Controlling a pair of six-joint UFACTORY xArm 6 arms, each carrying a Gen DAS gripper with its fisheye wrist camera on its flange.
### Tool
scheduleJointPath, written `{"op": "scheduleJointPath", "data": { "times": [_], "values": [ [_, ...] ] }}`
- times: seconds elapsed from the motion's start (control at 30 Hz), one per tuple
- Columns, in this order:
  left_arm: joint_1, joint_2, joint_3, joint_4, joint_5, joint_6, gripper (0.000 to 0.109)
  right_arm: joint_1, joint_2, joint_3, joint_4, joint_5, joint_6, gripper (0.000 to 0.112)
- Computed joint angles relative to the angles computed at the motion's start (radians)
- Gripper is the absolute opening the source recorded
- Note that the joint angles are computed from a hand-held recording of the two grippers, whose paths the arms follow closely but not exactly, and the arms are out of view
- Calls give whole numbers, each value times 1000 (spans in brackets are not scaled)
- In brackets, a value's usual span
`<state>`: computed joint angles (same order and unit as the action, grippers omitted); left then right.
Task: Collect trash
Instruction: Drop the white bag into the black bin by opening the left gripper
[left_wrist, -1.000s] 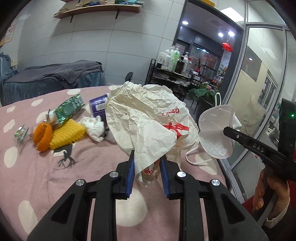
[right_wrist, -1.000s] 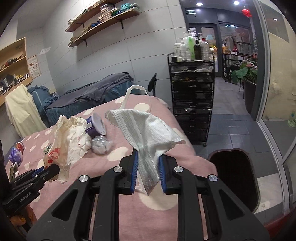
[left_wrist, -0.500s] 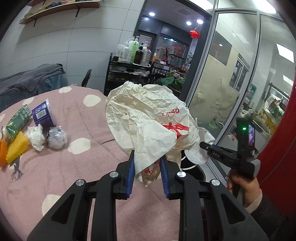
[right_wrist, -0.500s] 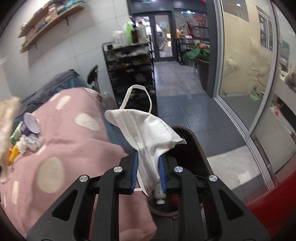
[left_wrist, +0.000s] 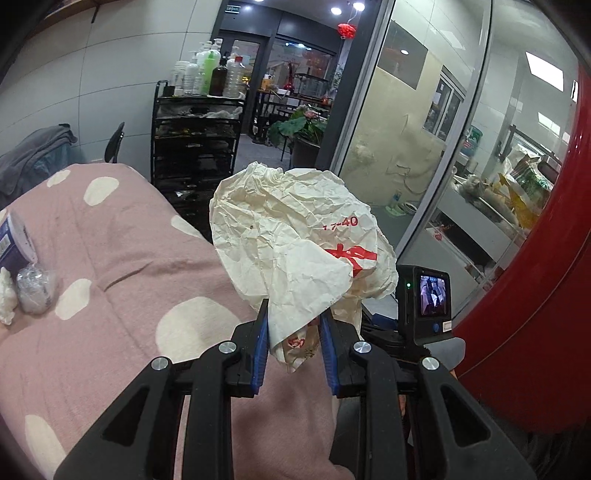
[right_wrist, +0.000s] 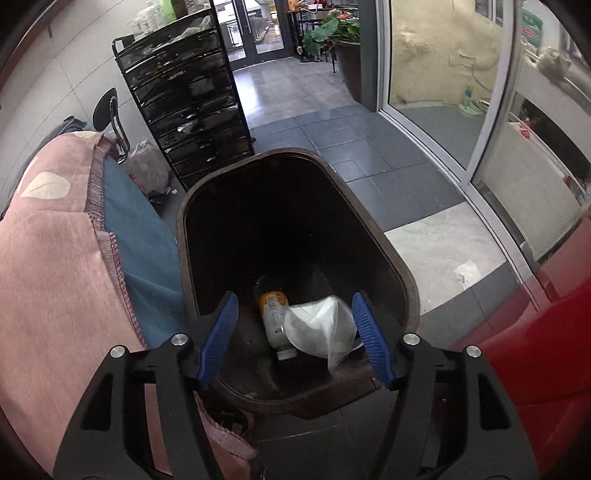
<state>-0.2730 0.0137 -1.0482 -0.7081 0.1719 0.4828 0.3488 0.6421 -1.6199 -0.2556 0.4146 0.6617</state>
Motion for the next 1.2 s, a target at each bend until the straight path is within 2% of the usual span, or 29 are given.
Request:
{"op": "scheduleJointPath", "data": {
  "times": [0.27, 0.4, 0.47, 0.6, 0.67, 0.73, 0.77, 0.8, 0.83, 0.97, 1.07, 1.2],
  "values": [
    [-29, 199, -238, 13, 182, -36, 25, -40, -140, 203, -160, -56, 168, 69],
    [-44, 302, -341, 135, 237, -145, 25, -56, -200, 273, -211, -55, 227, 70],
    [-44, 346, -396, 154, 291, -178, 25, -66, -232, 314, -251, -56, 264, 70],
    [-53, 421, -486, 250, 357, -276, 28, -79, -252, 332, -296, -38, 314, 71],
    [-56, 444, -513, 295, 373, -316, 35, -85, -262, 341, -308, -34, 327, 71],
    [-58, 473, -557, 333, 400, -361, 58, -90, -269, 350, -318, -31, 338, 71],
    [-59, 483, -570, 342, 408, -374, 66, -92, -272, 355, -325, -29, 344, 71],
    [-61, 488, -577, 348, 414, -379, 79, -93, -276, 360, -329, -30, 348, 71],
    [-61, 490, -581, 349, 413, -376, 85, -95, -280, 364, -335, -31, 352, 71],
    [-71, 467, -558, 372, 401, -341, 88, -95, -287, 364, -378, -17, 373, 73],
    [-77, 425, -503, 385, 348, -322, 91, -88, -292, 358, -410, -10, 389, 74],
    [-75, 312, -356, 355, 240, -264, 95, -77, -295, 345, -429, -21, 395, 76]
  ]
}}
